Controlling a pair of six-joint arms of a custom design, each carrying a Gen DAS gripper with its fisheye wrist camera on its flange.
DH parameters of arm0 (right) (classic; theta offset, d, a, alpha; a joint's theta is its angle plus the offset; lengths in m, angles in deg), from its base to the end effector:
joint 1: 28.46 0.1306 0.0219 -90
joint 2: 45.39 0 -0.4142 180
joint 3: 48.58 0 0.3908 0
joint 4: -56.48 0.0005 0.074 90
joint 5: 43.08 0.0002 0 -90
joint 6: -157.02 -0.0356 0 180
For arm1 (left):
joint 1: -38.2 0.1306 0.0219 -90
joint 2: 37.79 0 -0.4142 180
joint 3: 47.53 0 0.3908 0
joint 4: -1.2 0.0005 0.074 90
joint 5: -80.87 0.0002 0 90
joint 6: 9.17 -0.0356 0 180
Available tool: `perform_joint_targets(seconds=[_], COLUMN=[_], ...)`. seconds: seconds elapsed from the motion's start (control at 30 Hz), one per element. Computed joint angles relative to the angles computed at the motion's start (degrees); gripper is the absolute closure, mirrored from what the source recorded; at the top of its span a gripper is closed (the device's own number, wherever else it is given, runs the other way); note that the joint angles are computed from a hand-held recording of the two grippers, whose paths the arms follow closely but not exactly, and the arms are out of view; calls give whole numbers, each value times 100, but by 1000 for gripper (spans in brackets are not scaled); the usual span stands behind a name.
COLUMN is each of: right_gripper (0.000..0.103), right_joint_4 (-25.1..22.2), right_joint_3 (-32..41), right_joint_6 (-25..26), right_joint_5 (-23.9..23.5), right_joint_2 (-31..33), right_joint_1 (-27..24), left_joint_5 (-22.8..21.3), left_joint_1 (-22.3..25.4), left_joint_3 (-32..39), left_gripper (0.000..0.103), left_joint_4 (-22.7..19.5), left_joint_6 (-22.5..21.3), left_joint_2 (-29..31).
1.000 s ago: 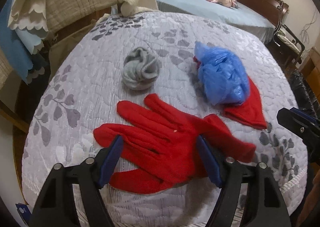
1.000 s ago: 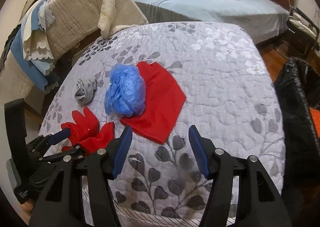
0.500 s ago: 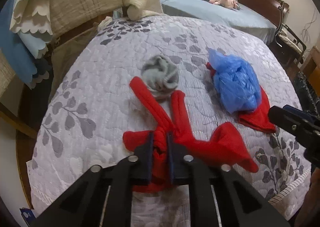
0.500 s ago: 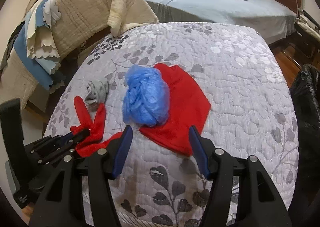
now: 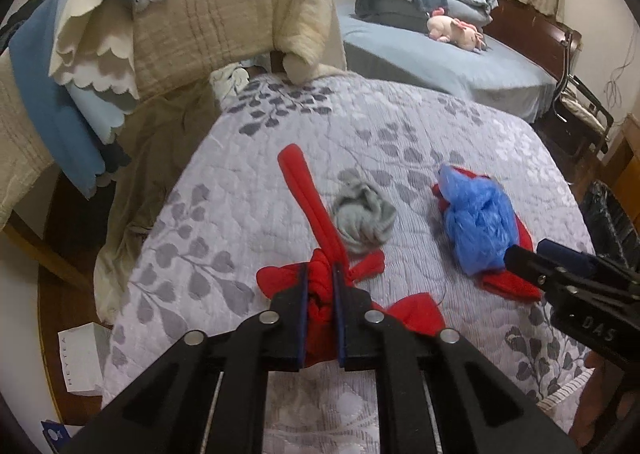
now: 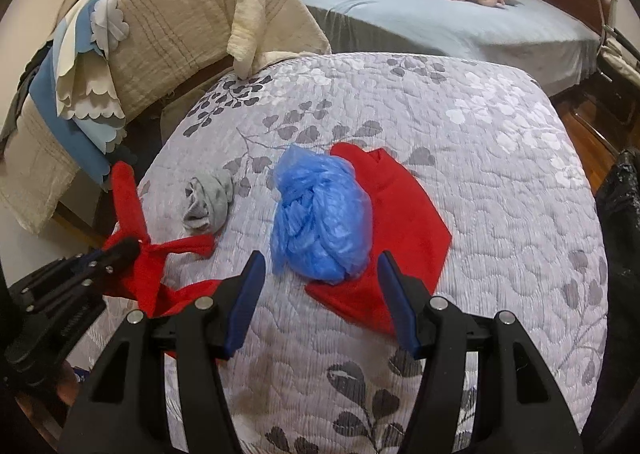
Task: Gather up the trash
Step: 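Grasp the blue plastic bag with the right tool while the left tool holds the glove, then lift the red glove and blue bag and carry them over the bin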
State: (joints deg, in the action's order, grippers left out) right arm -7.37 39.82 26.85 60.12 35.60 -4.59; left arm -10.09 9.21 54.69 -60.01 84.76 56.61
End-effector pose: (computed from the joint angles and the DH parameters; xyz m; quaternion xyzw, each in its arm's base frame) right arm 0.3734 0.1558 0.4994 0.1677 0.9368 0.0588 0.3015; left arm 0.4427 -0.2452 0.5087 0.2034 0.9273 -0.0814 0.3034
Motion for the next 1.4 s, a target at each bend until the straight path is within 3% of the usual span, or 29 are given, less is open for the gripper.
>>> perform_joint_targets(seconds=[0.43, 0.53, 0.7, 0.73, 0.77, 1.4], right_gripper=[46, 71, 86, 96, 99, 101], right_joint_4=[114, 93, 204, 205, 190, -417], right_joint_3=[145, 137, 73, 76, 91, 206], right_joint_6=[120, 228, 338, 351, 366, 371], right_joint_5=[-158, -401, -476, -493, -514, -494], right_joint_2=[364, 446, 321, 285, 265, -686], right_joint_1=[-132, -218, -234, -236, -242, -574], left_joint_5=[23, 43, 47, 51, 52, -183], left_joint_1=[74, 80, 61, 55, 46, -564], left_joint_3=[112, 126, 106, 106, 110, 550], left_gripper=[92, 92, 92, 92, 92, 92], left_joint_4=[-31, -56, -84, -89, -94, -367], left_joint_6=[43, 55, 79, 85, 91, 276], left_joint_2=[73, 92, 76, 66, 56, -189])
